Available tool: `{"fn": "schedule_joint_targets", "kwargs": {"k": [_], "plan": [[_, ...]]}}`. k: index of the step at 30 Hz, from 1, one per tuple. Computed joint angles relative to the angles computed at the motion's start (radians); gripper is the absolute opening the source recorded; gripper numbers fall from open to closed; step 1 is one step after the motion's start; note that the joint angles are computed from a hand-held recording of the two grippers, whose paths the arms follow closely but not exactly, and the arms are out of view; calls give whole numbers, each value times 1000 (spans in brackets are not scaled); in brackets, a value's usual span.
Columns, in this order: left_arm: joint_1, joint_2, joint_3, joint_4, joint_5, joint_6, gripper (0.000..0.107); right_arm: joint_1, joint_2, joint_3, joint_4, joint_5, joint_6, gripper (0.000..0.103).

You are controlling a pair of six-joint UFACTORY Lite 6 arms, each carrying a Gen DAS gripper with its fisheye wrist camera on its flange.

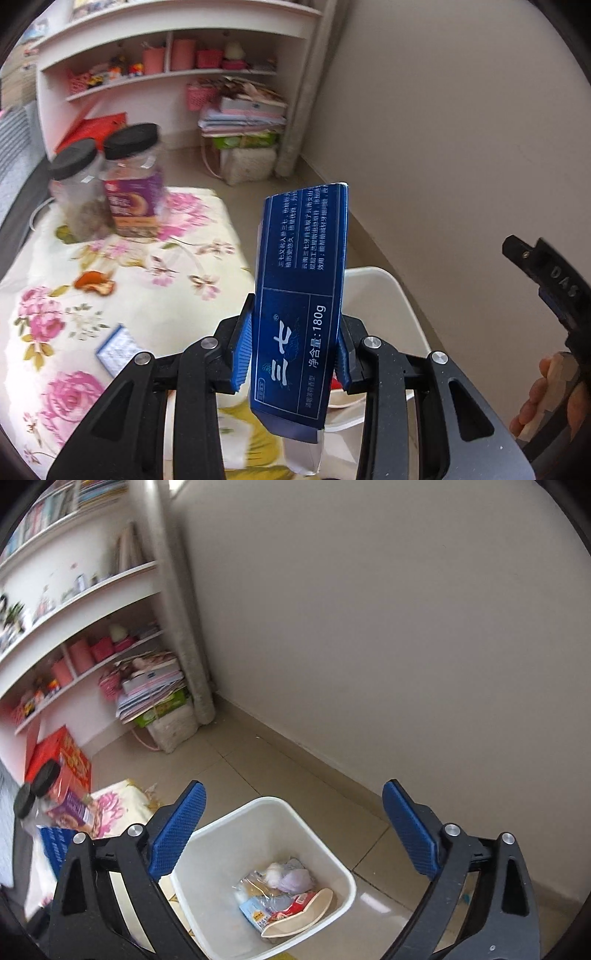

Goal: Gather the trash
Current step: 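Move the blue carton over the bin and open the left gripper, then grasp the orange peel with the left gripper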

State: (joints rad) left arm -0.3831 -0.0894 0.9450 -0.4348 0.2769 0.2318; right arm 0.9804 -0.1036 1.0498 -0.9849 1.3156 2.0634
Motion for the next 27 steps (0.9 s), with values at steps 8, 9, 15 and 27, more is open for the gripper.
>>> {"fn": "schedule_joint_targets", "kwargs": {"k": [8,9,15,27], "plan": [[-149,181,156,88,-9,-176,38,-31,-115,-88,4,10,28,95],[-160,195,170,83,-3,-177,44,-34,-121,-92,5,7,29,95],[-192,242,207,198,17,-268,69,-69,-111,-81,13,-57,36,96],[125,370,250,533,74,-185,73,-45,212,213,28,-162,-117,96]]}}
